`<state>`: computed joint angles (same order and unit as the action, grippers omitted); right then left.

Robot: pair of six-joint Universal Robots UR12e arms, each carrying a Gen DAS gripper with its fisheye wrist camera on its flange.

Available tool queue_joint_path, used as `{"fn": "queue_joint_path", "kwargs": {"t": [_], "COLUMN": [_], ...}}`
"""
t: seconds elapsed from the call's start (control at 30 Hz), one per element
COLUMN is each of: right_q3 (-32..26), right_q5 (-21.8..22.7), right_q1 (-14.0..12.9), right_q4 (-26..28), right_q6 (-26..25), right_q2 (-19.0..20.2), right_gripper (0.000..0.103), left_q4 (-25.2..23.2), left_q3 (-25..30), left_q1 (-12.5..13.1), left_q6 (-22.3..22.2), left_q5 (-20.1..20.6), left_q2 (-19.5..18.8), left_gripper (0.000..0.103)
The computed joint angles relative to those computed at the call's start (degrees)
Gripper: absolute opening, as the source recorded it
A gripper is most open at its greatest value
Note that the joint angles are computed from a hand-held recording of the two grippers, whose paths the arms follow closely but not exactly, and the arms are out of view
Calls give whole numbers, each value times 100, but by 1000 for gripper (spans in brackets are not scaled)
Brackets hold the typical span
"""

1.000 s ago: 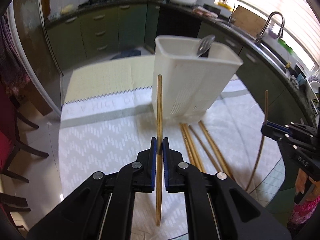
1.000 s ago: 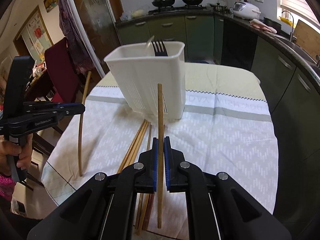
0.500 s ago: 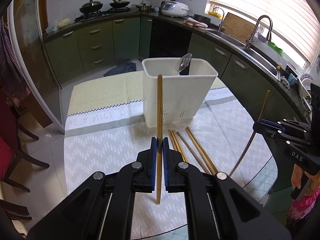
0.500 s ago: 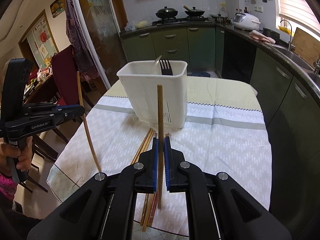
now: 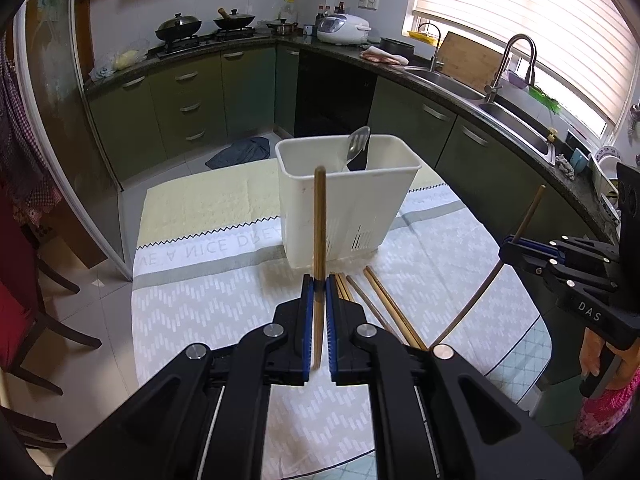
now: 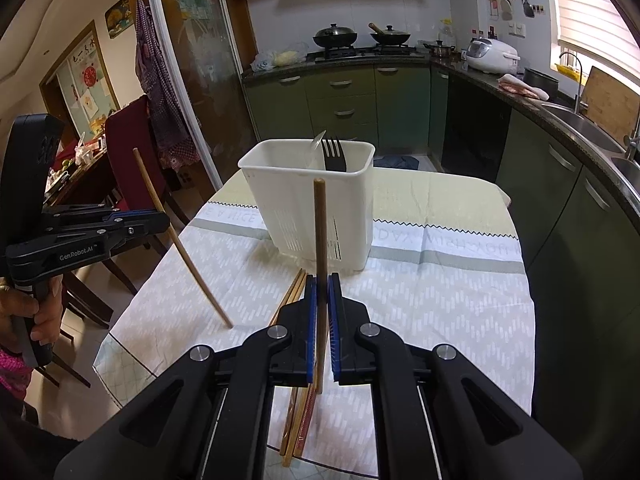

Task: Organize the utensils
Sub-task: 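Drop the chopstick into the holder with left tool while right tool lifts its chopstick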

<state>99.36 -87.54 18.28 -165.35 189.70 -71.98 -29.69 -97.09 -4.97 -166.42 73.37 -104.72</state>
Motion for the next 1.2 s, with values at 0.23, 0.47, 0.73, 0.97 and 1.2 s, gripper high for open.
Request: {"fn": "queue_joint_path", "kwargs": {"t": [0.23, 0.47, 0.73, 0.97, 1.2], "right_q3": [-29, -169, -359, -548, -746], "right_q5": [-38, -85, -259, -257, -240], "right_q1": [13, 14, 68, 13, -40], "right_q4": [-81, -110, -156, -159, -149], "right_q6": [-74, -234, -448, -480, -527], "right_q2": [-44, -107, -167, -186, -161], "right_gripper": [7, 7, 7, 7, 7], "left_q4": [62, 21, 264, 577, 801], "left_q3": [33, 148, 543, 1118, 1589], "left_q1": [-15, -16, -19, -70, -177], "left_q6": [21, 49, -122, -453, -553], "left_q5": [-49, -207, -467, -436, -56], "left_q2": [37, 85, 73, -134, -483], "left_gripper": [6, 6, 6, 6, 6]}}
